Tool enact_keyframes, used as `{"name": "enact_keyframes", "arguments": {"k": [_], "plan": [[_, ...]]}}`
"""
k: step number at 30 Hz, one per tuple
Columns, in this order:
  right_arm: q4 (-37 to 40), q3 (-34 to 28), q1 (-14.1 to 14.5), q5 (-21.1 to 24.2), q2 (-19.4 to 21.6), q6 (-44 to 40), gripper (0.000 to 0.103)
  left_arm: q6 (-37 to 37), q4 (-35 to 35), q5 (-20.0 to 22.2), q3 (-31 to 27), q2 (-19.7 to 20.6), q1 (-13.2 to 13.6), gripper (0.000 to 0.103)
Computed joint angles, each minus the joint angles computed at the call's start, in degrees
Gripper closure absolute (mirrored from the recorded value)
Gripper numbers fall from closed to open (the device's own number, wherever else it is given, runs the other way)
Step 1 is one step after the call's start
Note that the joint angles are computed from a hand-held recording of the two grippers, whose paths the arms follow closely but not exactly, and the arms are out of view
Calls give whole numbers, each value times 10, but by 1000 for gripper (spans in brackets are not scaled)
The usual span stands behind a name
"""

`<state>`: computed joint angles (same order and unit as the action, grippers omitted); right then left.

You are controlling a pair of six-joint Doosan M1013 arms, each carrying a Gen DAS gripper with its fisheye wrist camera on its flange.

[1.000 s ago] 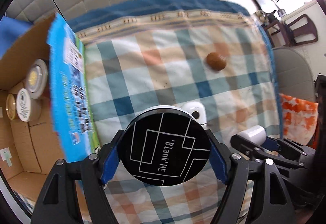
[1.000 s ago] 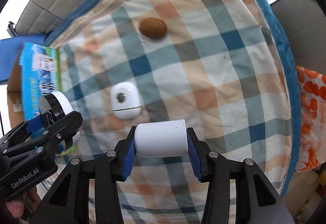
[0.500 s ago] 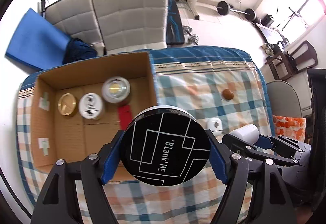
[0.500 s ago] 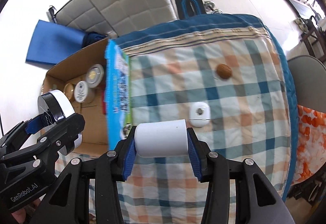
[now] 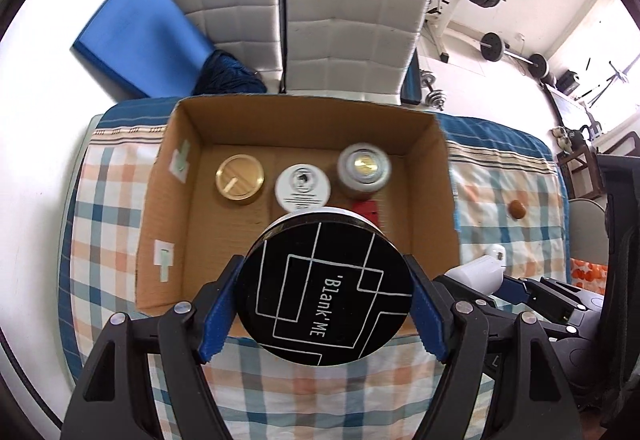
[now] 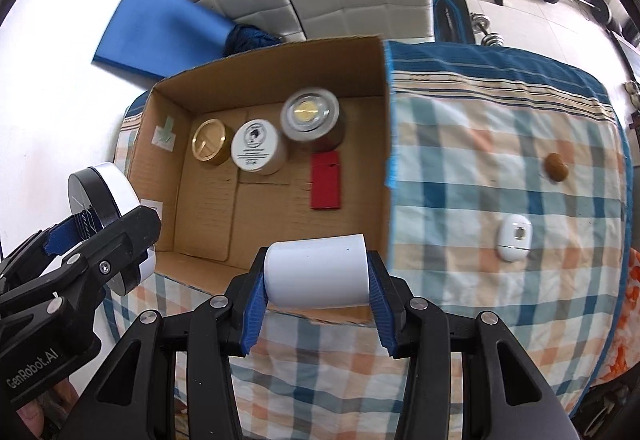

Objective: Organize rigid objects
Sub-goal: 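Lift and carry the black compact and white cylinder toward the box with both tools, then lower the compact and cylinder into the box and open both tools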

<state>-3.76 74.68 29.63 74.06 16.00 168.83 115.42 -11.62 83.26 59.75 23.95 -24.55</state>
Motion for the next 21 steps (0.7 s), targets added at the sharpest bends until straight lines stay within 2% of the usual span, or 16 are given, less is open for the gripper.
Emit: {"name": "enact_keyframes", "arguments": {"k": [5,14,21], "plan": [[32,-12,-14,-19,34,-25,55,-5,13,21,-29,36,11,29],[107,-5,-45,-75,86,-65,55,-25,41,106,-92,124,15,29],[139,-20,-58,-75,128,-87,55,-36,77,133,-130,174,10,29]]}}
